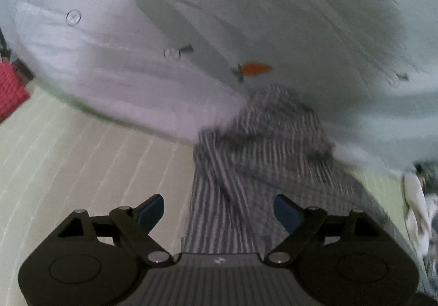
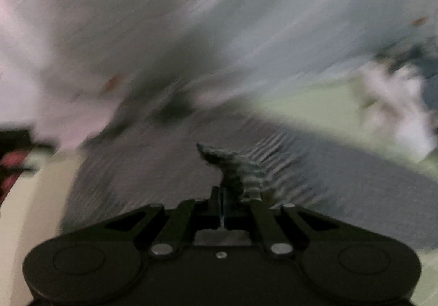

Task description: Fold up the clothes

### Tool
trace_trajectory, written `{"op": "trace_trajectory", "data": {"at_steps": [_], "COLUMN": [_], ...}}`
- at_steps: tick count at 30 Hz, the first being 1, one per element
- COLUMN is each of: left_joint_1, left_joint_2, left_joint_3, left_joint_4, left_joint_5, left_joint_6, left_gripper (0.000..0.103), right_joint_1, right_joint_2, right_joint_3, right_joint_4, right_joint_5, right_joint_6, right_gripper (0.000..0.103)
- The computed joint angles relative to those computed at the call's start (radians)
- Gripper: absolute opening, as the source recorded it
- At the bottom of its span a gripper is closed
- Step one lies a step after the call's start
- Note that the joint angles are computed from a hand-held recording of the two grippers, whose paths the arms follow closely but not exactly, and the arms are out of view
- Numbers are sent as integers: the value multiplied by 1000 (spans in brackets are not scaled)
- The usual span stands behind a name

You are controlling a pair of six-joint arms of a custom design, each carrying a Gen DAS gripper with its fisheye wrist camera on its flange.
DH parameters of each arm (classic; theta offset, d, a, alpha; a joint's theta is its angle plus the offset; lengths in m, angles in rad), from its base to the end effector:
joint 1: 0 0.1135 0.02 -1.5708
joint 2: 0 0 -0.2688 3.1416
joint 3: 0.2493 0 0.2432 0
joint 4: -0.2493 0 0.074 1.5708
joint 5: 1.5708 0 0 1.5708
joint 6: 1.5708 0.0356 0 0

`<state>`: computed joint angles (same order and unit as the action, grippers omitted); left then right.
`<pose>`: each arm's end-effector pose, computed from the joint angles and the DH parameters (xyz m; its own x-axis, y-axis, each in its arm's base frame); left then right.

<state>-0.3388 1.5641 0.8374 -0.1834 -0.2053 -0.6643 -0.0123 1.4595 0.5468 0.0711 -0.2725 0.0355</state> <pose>0.2863 -0.0932 0.1846 -0.7142 -0.3883 -0.5824 -0.2958 0.9215 -0.2516 0.2540 0.0065 0.1501 -0.7511 0.0434 -0.6587 -0.1409 0.9643 0.2242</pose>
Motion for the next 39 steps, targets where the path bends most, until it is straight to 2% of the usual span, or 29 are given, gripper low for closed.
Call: {"op": "trace_trajectory", "data": {"at_steps": [2, 3, 4, 5, 6, 7, 10, 14, 18, 23, 31, 33, 35, 37, 39], "left_joint_1": [-41, -63, -86, -110, -131, -150, -188, -234, -269, -287, -306, -312, -318, -325, -336], "left_joint_2": [-50, -75, -99, -121, -132, -140, -115, -61, 32, 187, 448, 508, 570, 631, 666], "left_joint_3": [-55, -80, -105, -128, -144, -157, -146, -91, -1, 142, 404, 467, 536, 607, 648], "left_joint_4": [-13, -20, -28, -35, -33, -30, -19, -8, -21, -22, -19, -15, -26, -48, -65], "left_joint_5": [5, 6, 7, 8, 12, 17, 29, 40, 27, 40, 99, 133, 166, 195, 205], "left_joint_6": [-17, -27, -38, -48, -52, -56, -35, 22, 114, 203, 308, 322, 334, 344, 342], "left_gripper": [88, 88, 88, 89, 90, 92, 95, 100, 100, 100, 98, 90, 77, 70, 54], "right_joint_1": [84, 118, 138, 146, 140, 123, 70, -36, -188, -302, -373, -372, -373, -375, -377], "right_joint_2": [-18, -38, -66, -97, -128, -157, -195, -140, -56, 73, 190, 204, 214, 222, 231], "right_joint_3": [-51, -79, -107, -132, -153, -171, -190, -168, -148, -109, -31, -23, -15, -8, 0], "right_joint_4": [-34, -46, -59, -69, -71, -71, -67, -61, -30, 20, 36, 46, 50, 52, 54], "right_joint_5": [26, 44, 54, 59, 63, 67, 137, 233, 239, 256, 282, 295, 298, 297, 295], "right_joint_6": [44, 83, 128, 173, 207, 229, 243, 220, 177, 137, 56, 35, 29, 29, 29], "right_gripper": [10, 23, 49, 62, 87, 102, 103, 103, 103, 103, 103, 103, 103, 103, 103]}}
